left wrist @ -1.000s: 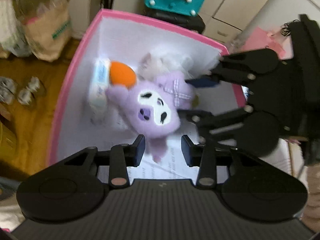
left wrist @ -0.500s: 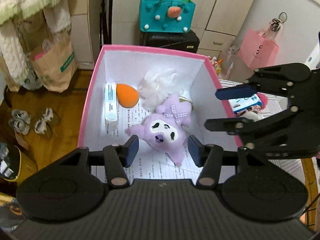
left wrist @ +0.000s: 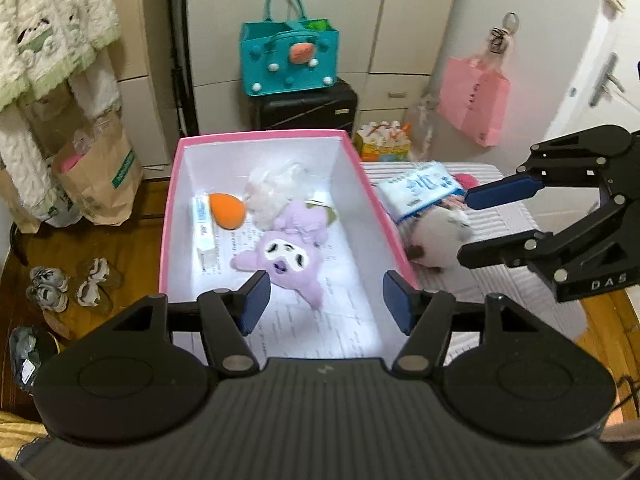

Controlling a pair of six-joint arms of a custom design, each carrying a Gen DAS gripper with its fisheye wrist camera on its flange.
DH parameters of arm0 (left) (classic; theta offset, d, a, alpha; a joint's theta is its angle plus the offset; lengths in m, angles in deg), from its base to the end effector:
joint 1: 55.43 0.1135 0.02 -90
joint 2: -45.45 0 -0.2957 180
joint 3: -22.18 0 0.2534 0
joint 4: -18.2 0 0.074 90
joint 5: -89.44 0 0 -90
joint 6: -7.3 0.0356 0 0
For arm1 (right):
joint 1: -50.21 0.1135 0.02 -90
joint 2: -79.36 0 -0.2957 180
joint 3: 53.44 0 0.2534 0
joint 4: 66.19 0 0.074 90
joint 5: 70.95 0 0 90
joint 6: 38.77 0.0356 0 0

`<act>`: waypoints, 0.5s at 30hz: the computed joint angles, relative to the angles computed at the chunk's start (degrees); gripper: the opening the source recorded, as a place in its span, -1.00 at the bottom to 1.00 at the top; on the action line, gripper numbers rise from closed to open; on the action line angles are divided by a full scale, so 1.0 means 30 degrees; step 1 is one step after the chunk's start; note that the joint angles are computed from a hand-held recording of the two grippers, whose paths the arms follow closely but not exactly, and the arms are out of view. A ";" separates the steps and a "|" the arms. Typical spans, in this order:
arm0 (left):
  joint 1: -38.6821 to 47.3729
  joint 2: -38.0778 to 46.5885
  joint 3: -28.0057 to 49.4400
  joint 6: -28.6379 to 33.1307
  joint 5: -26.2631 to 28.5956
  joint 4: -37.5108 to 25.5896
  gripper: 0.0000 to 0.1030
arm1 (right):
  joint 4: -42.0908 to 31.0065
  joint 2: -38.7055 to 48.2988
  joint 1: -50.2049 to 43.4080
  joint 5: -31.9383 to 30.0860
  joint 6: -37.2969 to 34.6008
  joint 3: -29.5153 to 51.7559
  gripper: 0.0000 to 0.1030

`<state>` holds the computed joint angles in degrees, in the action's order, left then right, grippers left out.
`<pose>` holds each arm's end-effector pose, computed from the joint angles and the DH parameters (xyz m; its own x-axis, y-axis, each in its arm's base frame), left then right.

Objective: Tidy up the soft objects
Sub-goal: 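Move the open left tool back to the white plush toy with the bell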

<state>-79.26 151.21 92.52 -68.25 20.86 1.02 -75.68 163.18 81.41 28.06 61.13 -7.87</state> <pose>0.3349 -0.1621 0.1661 -0.5592 0.5009 -0.6606 0.7420 0.6578 -0.1294 0.2258 0.1302 0.1698 -0.6961 -0.2231 -0.6824 -0.3064 0.9519 0.0014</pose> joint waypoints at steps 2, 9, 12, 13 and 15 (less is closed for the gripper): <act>-0.0249 -0.0601 -0.0370 0.0377 -0.0139 -0.0304 0.20 | -0.0498 -0.1077 0.0445 0.0414 0.0454 -0.0599 0.03; -0.1303 -0.2358 -0.1245 0.1251 -0.0742 -0.1645 0.22 | -0.2608 -0.4783 0.2120 0.2009 0.2058 -0.2321 0.09; -0.2012 -0.2951 -0.1751 0.1178 -0.0864 -0.1661 0.24 | -0.3397 -0.6568 0.2757 0.2641 0.2760 -0.3273 0.12; -0.2216 -0.2999 -0.1770 0.1145 -0.0646 -0.1862 0.27 | -0.3583 -0.7082 0.2882 0.2821 0.2937 -0.3583 0.13; -0.2615 -0.2712 -0.1460 0.1208 -0.0006 -0.2662 0.40 | -0.3990 -0.8191 0.3232 0.3307 0.3380 -0.4337 0.19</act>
